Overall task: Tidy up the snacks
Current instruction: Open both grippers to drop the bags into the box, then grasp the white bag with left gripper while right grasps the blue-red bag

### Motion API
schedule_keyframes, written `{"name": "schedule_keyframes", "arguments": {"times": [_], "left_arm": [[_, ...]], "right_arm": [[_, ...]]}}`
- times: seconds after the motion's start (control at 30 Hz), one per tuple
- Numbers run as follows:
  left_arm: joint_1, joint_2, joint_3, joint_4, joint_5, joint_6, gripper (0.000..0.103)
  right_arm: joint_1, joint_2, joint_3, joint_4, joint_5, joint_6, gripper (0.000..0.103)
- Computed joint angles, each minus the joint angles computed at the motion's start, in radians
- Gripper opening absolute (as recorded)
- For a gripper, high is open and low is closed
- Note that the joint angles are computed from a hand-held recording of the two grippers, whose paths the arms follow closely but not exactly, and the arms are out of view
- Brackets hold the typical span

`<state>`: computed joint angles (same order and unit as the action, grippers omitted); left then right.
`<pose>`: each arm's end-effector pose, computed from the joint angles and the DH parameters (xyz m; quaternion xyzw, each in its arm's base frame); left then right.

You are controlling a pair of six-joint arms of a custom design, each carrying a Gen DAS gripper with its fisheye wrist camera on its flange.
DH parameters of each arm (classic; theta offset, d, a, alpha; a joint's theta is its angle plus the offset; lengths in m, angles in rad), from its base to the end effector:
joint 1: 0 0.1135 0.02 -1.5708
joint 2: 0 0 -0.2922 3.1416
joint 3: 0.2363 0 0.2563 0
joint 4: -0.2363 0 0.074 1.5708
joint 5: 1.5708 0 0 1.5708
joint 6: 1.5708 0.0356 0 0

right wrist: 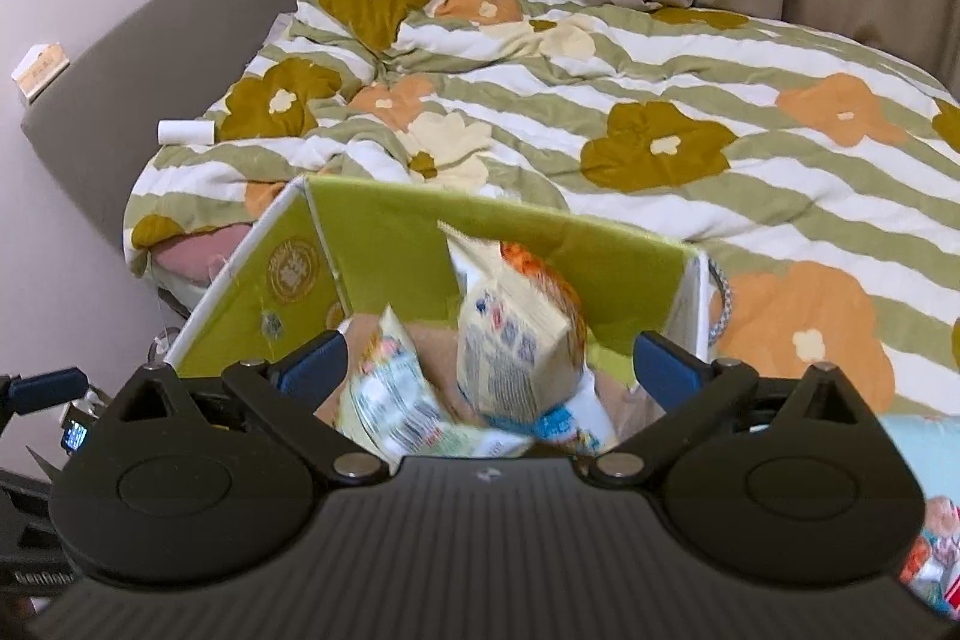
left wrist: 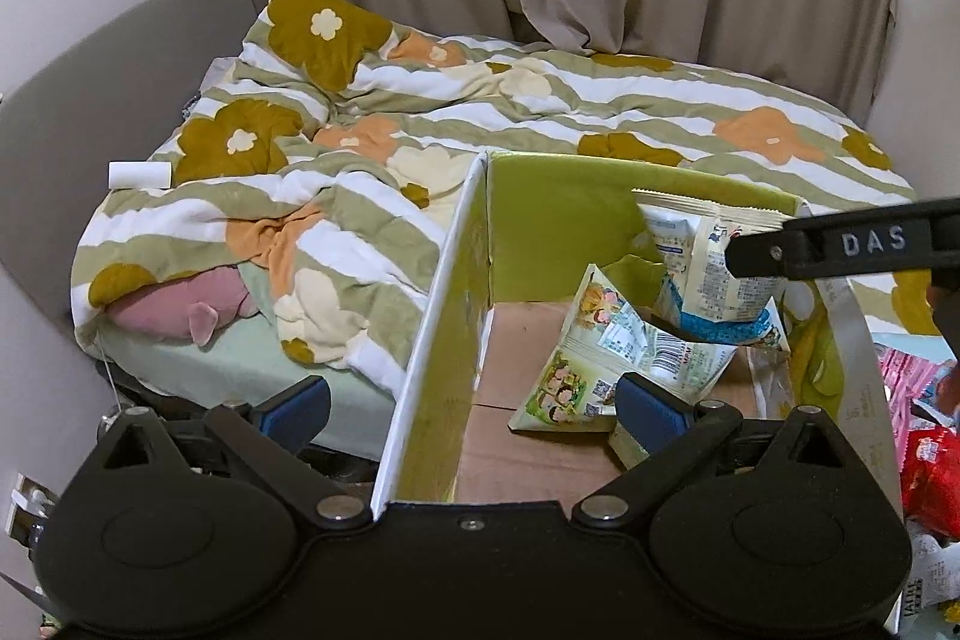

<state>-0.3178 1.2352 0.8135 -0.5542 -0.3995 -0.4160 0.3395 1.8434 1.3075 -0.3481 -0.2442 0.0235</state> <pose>0.2281 -0.0604 0.2537 -0.1041 0.9331 0.0740 0.3362 0.3860 0.1454 0.2353 -0.1875 0.9165 0.1731 0.3080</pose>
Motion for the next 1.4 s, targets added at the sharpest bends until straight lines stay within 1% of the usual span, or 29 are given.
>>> {"name": "schedule_keyframes", "arguments": {"times": [0.13,0.43,0.63,0.77,0.9,0.97,1.03,1.13,1.23,1.27,1.33,1.4], "left_arm": [[-0.001,-0.022,0.012,-0.016,-0.001,0.006,0.103],[-0.059,-0.115,0.034,-0.054,-0.033,0.023,0.103],[-0.143,-0.165,0.05,-0.075,-0.048,0.023,0.103],[-0.257,-0.184,0.068,-0.103,-0.097,-0.035,0.103],[-0.428,-0.169,0.093,-0.149,-0.186,-0.147,0.102],[-0.521,-0.144,0.114,-0.181,-0.237,-0.22,0.102],[-0.618,-0.101,0.14,-0.215,-0.29,-0.307,0.102],[-0.757,0.003,0.211,-0.284,-0.355,-0.46,0.102],[-0.864,0.114,0.284,-0.324,-0.387,-0.569,0.102],[-0.886,0.147,0.303,-0.328,-0.39,-0.59,0.102],[-0.929,0.219,0.344,-0.332,-0.391,-0.639,0.102],[-0.959,0.281,0.379,-0.326,-0.379,-0.678,0.102]], "right_arm": [[-0.012,-0.044,-0.031,-0.012,-0.006,0.007,0.103],[-0.001,-0.221,-0.131,-0.014,0.081,-0.002,0.103],[-0.031,-0.391,-0.245,-0.014,0.063,0.067,0.103],[-0.06,-0.517,-0.315,-0.032,0.087,0.089,0.103],[-0.149,-0.655,-0.387,-0.076,0.069,0.05,0.103],[-0.232,-0.714,-0.415,-0.105,0.027,0.007,0.103],[-0.336,-0.76,-0.435,-0.137,-0.041,-0.055,0.103],[-0.531,-0.812,-0.463,-0.2,-0.169,-0.192,0.103],[-0.766,-0.812,-0.465,-0.296,-0.326,-0.379,0.103],[-0.84,-0.803,-0.462,-0.33,-0.367,-0.447,0.103],[-0.984,-0.772,-0.46,-0.386,-0.434,-0.59,0.103],[-1.106,-0.724,-0.453,-0.44,-0.475,-0.724,0.103]]}}
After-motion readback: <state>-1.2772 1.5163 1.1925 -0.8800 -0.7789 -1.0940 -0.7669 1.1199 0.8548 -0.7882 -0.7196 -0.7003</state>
